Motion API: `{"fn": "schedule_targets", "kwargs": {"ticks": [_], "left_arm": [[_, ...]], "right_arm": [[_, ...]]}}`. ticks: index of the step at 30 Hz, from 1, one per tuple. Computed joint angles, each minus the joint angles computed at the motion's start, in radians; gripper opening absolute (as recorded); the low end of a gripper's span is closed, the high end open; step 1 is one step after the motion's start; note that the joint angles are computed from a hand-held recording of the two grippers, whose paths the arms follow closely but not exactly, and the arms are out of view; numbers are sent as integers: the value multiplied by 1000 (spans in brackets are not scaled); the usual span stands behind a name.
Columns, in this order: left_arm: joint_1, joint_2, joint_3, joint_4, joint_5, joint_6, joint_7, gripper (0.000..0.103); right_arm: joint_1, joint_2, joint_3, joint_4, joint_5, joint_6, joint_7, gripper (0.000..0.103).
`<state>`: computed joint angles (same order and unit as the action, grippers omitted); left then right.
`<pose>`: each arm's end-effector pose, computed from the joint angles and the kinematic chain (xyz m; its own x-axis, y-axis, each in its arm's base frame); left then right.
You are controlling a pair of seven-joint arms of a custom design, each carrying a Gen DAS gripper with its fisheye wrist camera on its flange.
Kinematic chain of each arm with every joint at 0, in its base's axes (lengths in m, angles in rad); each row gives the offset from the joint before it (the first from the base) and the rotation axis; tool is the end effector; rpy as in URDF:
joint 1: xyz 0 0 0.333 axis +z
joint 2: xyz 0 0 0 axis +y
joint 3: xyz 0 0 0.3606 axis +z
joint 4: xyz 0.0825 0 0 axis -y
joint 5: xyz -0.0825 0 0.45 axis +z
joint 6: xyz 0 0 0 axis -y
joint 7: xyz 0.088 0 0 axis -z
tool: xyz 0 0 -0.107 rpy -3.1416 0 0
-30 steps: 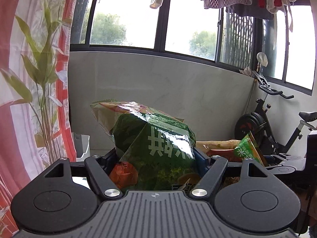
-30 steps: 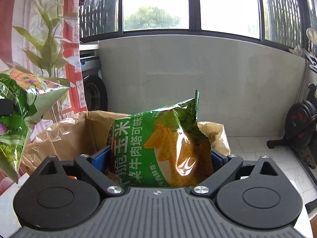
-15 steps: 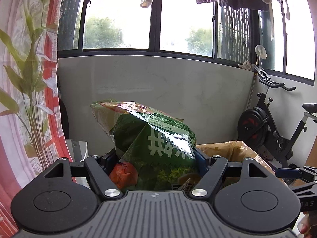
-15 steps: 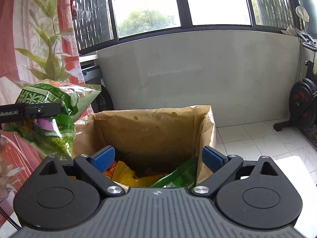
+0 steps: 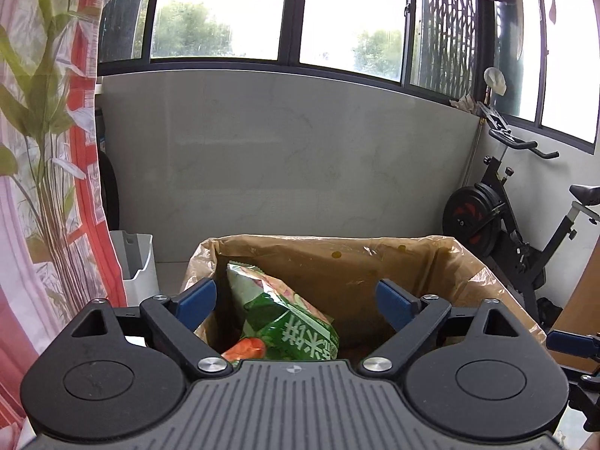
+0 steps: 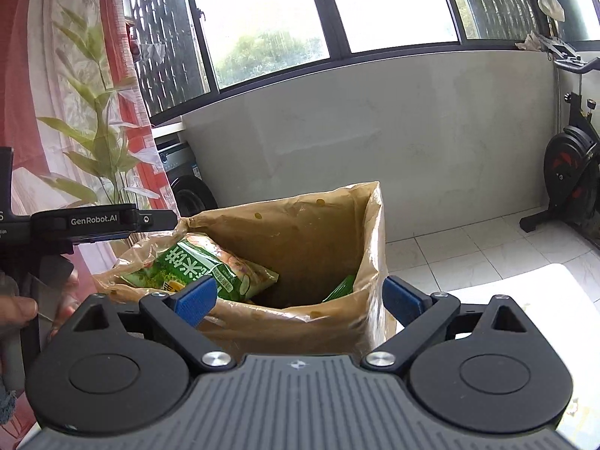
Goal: Organize snacks
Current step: 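Open both tools over the box to drop the green bags, then return both tools down to the snack pile in front of the box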
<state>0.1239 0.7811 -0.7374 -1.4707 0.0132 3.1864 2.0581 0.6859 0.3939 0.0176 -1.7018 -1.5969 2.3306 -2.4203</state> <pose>0.7839 -0.3201 0.4321 -0.6256 -0.7790 0.0422 -0.3463 0.2288 -0.9098 0.5950 0.4804 0.4116 -0.2632 -0.9200 -0.2904 -0.2604 0.3576 -0.8969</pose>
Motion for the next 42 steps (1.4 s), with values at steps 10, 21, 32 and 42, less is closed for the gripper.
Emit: {"fn": "schedule_targets", "kwargs": {"ticks": [10,21,32,42], "left_arm": [[300,-18,-232,-238,124,117,-18,93],[331,-114,-126,-411,183,273,-186,92],[285,-203,10,-579,221,337,-339,89],[388,-135,-54,-603,437,232,-488,70]], "right_arm": [[37,-2,31,-68,-72,-86,85,96],[51,39,45,-121,93,-71,101,77],[84,119,8,-90,359,-13,44,73],[128,173,-39,-32,324,-1,-191,52]]}}
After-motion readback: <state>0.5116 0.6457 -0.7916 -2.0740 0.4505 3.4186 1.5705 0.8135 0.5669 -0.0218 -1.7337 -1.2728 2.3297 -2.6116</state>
